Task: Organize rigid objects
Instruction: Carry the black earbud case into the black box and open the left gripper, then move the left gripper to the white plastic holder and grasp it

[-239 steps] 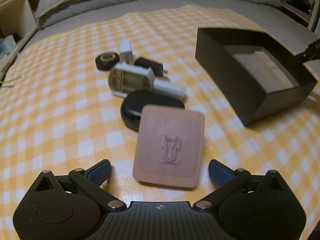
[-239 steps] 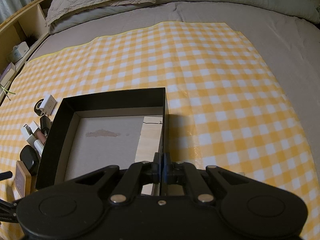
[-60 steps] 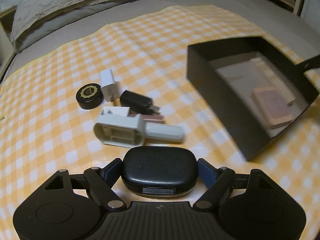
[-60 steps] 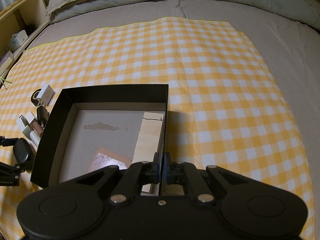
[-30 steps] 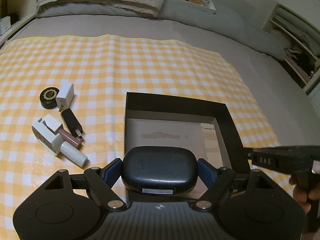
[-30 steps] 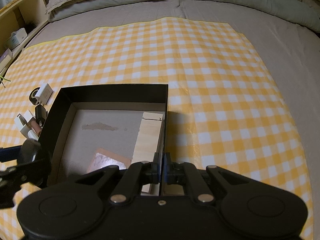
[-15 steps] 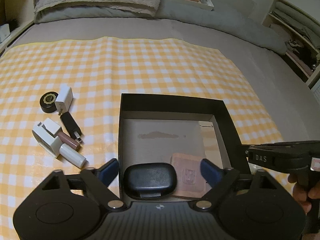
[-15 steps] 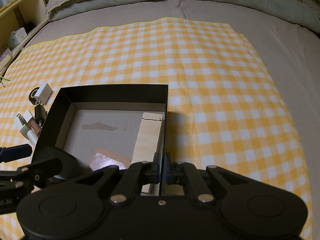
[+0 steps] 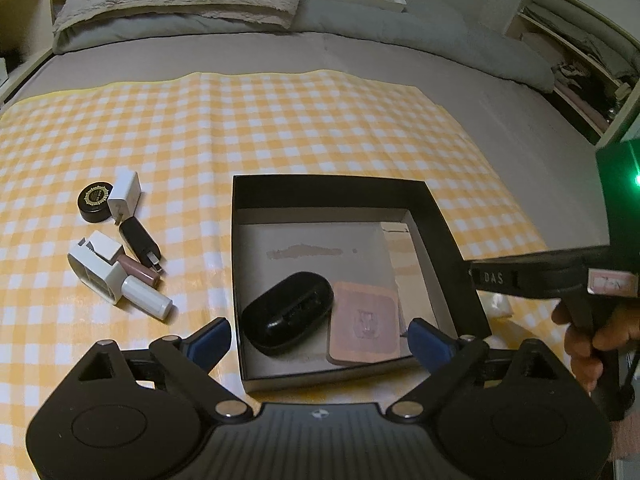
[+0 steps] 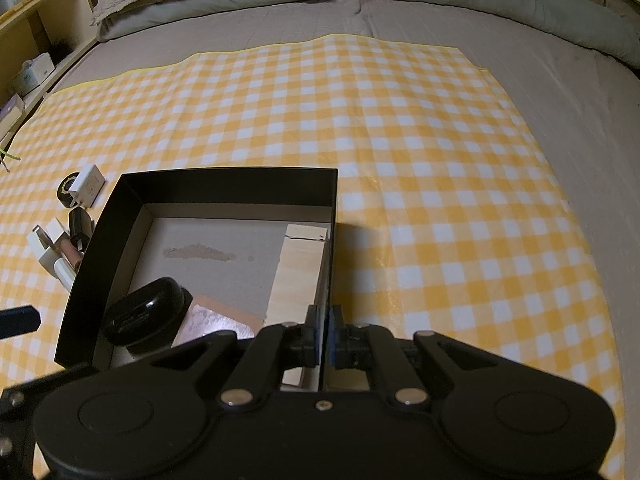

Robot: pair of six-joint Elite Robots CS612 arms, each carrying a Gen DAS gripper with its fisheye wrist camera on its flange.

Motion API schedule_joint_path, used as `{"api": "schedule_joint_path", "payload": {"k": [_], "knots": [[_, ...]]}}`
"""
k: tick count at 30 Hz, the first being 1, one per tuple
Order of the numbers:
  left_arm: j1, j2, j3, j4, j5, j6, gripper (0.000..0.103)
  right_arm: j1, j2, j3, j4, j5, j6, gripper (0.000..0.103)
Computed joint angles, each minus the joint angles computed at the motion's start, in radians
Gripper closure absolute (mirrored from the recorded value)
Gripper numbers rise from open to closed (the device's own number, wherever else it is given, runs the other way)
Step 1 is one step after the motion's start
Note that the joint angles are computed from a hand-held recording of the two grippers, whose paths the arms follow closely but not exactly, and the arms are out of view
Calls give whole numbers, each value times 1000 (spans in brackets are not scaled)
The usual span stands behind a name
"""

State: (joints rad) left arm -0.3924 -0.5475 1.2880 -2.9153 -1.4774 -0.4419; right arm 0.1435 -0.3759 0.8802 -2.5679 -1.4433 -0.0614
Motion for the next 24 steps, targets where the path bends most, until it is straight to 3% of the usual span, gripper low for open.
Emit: {"api": "schedule_joint_path", "payload": {"k": [7,12,18,24], "knots": [[-2,-17,27,-4,-23,21,4,1,1,-1,1,-1,-1,98],[1,-41,69,-15,-52,81,1,0,0,-1,0,-1,-4,98],[10,-69,125,-25,-22,175,0,0,0,0,-1,-2,-4,98],[45,-72,157,-59,13,216,0,0,0,0,-2,-4,-8,98]]}}
